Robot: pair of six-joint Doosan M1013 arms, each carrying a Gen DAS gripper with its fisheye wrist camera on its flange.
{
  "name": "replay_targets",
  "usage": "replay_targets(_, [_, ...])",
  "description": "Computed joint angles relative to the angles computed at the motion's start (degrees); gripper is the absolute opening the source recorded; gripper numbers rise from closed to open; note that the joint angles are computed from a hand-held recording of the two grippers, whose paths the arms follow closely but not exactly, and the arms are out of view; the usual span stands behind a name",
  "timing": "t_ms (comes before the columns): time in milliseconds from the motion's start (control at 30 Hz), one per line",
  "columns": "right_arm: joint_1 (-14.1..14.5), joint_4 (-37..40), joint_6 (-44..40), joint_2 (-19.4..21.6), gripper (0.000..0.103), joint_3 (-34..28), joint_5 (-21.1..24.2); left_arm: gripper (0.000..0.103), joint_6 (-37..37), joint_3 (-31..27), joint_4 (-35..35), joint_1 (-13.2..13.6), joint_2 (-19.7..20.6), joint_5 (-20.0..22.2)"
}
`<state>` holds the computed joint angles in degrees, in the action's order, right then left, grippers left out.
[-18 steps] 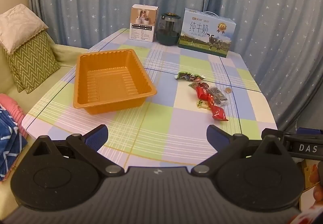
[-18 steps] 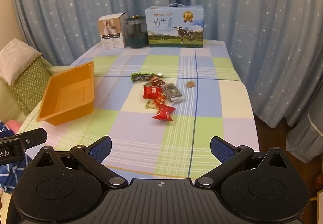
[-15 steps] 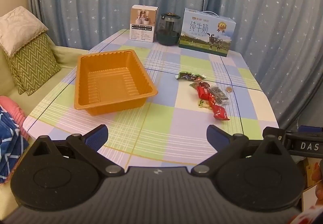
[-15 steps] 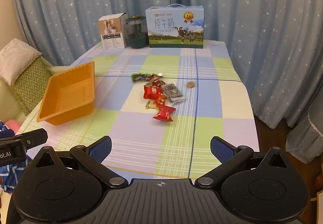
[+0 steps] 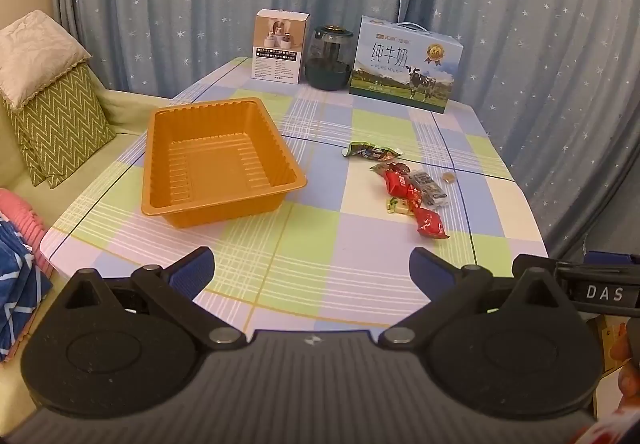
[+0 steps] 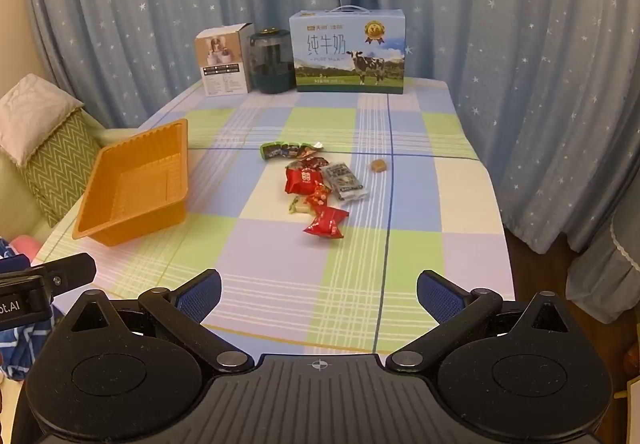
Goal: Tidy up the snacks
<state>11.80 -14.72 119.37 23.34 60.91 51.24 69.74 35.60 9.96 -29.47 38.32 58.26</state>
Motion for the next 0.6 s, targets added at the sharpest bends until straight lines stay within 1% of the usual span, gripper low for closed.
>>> replay_targets(133, [0.02, -0.11, 0.04, -0.15, 0.103, 0.34, -0.23, 0.103, 0.20, -0.67, 0.01, -0.04, 0.29, 0.53])
replay_targets(600, [-0.10, 0.06, -0.10, -0.17, 0.103, 0.31, -0.29, 0.103, 0.37, -0.72, -0.21, -0.02, 0.33, 0.38])
